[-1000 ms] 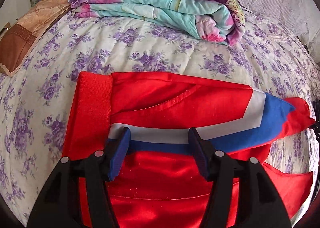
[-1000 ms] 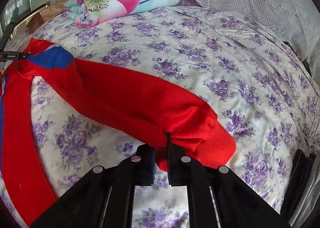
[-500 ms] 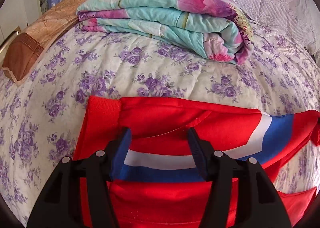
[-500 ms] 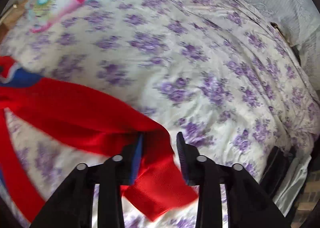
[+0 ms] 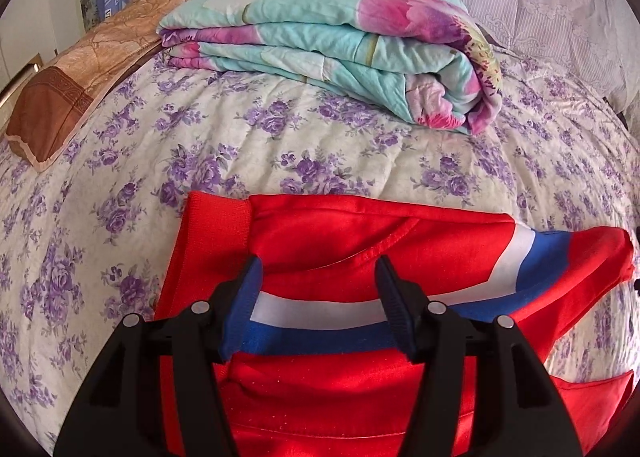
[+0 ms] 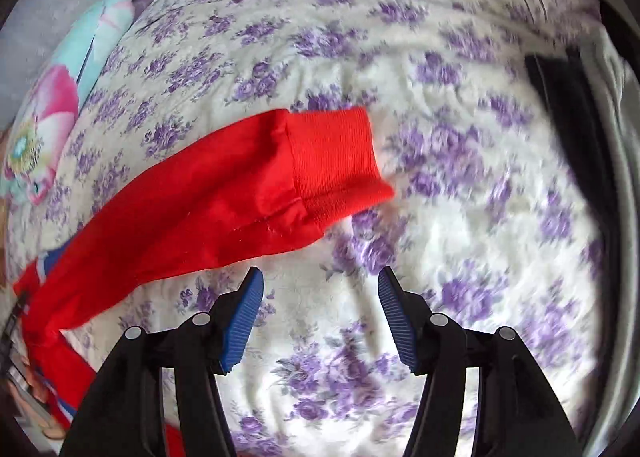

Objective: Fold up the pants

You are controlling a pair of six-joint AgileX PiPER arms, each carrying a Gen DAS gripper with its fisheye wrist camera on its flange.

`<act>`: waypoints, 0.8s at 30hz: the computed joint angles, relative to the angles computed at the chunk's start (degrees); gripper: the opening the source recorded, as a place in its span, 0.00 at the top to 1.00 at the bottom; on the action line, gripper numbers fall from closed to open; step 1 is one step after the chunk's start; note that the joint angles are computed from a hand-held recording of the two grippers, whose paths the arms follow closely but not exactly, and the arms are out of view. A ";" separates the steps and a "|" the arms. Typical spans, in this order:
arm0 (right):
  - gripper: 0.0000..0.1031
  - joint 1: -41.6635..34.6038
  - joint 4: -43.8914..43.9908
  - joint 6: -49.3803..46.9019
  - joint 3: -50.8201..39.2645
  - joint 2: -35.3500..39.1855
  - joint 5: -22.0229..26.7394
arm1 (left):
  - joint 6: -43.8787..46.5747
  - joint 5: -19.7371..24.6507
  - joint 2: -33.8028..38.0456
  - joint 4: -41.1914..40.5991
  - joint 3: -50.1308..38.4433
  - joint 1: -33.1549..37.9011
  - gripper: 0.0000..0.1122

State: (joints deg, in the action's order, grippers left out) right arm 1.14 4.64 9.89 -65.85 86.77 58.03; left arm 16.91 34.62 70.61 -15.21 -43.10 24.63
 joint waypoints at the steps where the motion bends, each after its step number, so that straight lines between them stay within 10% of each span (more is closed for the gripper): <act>1: 0.42 -1.24 1.94 0.34 1.40 0.59 -2.15 | 1.28 0.58 0.04 -1.44 -0.11 0.87 0.49; 6: 0.39 -6.58 16.95 -3.98 5.60 1.78 -12.38 | 4.96 1.40 0.66 -4.46 -0.18 2.82 0.49; 20: 0.55 -9.75 32.98 -10.17 5.61 4.83 -12.46 | 5.07 0.66 0.34 -3.68 0.96 2.78 0.49; 22: 0.88 -10.02 37.04 -15.32 7.04 4.08 -14.78 | 4.65 0.34 0.24 -3.01 1.15 2.44 0.49; 24: 0.92 -9.90 37.55 -16.70 8.33 1.66 -15.70 | 3.74 -0.15 0.27 -1.88 1.23 1.85 0.49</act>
